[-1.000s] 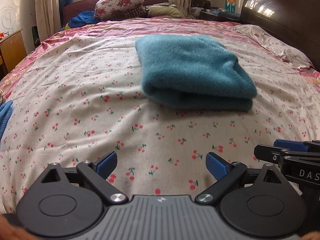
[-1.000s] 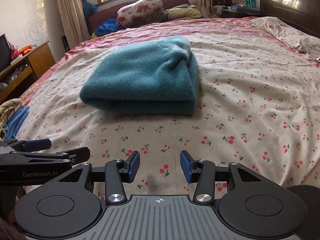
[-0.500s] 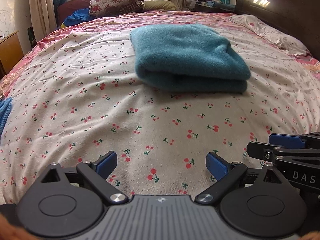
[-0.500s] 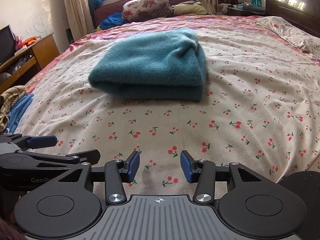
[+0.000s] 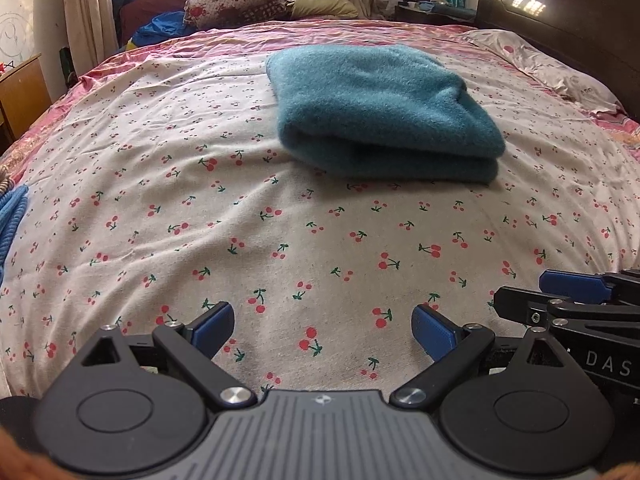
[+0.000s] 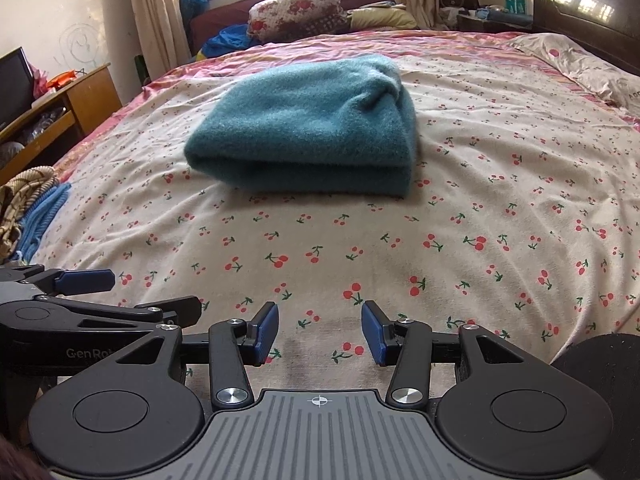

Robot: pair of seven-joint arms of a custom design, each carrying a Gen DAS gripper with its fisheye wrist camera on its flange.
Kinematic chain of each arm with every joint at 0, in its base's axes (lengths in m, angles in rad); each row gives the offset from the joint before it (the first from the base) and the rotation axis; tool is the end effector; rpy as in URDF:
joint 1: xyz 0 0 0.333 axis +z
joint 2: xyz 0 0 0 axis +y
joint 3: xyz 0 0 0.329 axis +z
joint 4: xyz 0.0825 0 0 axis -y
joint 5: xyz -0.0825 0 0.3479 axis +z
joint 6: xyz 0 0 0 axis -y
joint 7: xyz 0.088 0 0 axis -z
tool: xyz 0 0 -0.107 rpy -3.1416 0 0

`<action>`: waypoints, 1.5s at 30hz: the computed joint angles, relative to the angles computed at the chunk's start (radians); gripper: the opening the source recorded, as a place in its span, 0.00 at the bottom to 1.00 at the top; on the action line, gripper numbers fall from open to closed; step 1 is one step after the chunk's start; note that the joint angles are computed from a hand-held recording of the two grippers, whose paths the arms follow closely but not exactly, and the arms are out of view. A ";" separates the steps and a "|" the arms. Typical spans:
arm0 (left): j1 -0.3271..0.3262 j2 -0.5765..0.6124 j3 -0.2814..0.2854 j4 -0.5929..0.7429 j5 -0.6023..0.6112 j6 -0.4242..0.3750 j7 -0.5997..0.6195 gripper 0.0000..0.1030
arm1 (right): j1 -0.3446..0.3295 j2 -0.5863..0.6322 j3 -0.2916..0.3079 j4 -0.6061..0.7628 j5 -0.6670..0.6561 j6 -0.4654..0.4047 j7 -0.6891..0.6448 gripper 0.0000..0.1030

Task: Fold small clothes

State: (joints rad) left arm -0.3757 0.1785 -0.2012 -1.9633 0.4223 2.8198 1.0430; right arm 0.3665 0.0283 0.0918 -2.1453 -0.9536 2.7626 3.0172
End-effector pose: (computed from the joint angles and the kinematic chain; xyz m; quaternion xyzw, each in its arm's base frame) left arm 0.5041 -0.3432 0.4945 -0.5227 0.7781 -0.2945 0.1861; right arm 0.4761 0.2728 0.4757 -0.5876 0.7118 -0.2383 0.3022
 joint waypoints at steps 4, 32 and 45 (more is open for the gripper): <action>0.001 0.002 -0.002 0.000 -0.007 0.001 0.005 0.98 | 0.000 0.003 -0.001 0.001 0.009 -0.003 -0.004 0.47; 0.001 0.001 0.002 -0.003 -0.002 -0.001 -0.004 0.97 | 0.008 0.010 -0.004 0.003 0.035 -0.004 -0.040 0.47; 0.002 0.000 0.000 -0.004 -0.004 -0.002 -0.005 0.97 | 0.009 0.011 -0.005 0.003 0.036 -0.005 -0.041 0.47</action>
